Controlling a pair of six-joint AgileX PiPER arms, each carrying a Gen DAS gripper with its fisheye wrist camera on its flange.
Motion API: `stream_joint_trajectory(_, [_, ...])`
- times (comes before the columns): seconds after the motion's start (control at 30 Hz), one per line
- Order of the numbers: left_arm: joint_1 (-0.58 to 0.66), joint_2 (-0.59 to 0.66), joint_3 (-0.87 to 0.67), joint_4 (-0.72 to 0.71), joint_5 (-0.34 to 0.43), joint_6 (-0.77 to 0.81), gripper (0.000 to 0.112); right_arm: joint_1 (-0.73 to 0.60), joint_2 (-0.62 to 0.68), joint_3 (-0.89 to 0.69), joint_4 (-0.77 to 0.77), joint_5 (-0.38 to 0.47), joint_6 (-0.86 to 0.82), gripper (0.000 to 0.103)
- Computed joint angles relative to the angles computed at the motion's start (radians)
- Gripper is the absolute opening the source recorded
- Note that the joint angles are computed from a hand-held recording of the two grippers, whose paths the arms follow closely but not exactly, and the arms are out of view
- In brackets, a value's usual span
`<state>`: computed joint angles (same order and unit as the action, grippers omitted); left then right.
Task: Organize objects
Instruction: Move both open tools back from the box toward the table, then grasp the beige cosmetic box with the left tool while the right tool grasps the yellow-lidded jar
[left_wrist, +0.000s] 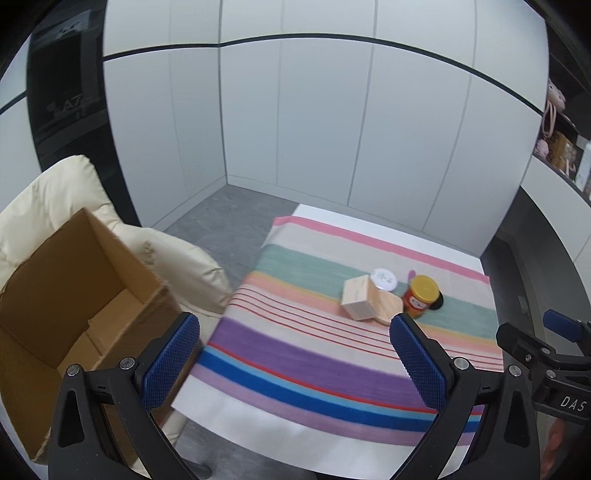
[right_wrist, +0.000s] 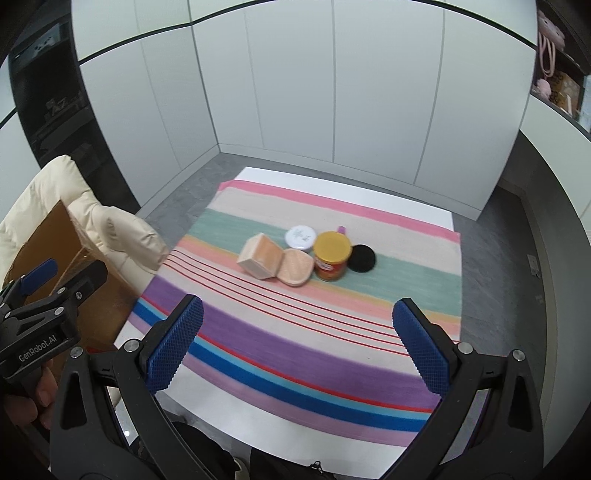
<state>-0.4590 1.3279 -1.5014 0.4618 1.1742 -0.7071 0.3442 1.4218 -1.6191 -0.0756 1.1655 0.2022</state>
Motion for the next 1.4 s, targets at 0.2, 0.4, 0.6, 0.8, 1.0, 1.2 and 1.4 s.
stream_joint_trajectory(0.2, [-0.071, 0.059, -0.043, 0.02, 0.013, -0.032, 0.103, -0.1, -0.036, 0.052, 0.05, -0.015, -0.056, 0.103])
stream_joint_trajectory(0.4, [-0.104, 0.133, -0.094, -0.007, 0.028, -0.031, 0.103, -0.184, -0.055, 0.102, 0.08, -0.024, -0.126, 0.103])
stream_joint_trajectory(0.6, [-0.105, 0.194, -0.095, -0.038, 0.011, -0.012, 0.103, -0.25, -0.052, 0.146, 0.1, -0.054, -0.171, 0.103])
stream_joint_trajectory(0.8, [-0.059, 0.264, -0.056, -0.069, -0.065, 0.06, 0.103, -0.267, 0.009, 0.2, 0.074, -0.111, -0.164, 0.103])
stream_joint_trajectory(1.0, [0.036, 0.339, -0.018, -0.15, -0.186, 0.083, 0.103, -0.249, 0.108, 0.208, 0.075, -0.194, -0.159, 0.102])
stream_joint_trajectory(1.2, [0.116, 0.448, -0.051, -0.24, -0.258, 0.122, 0.102, -0.208, 0.225, 0.21, 0.061, -0.314, -0.121, 0.095])
stream_joint_trajectory(1.4, [0.168, 0.541, -0.093, -0.357, -0.358, 0.2, 0.102, -0.203, 0.35, 0.151, 0.095, -0.381, -0.148, 0.094])
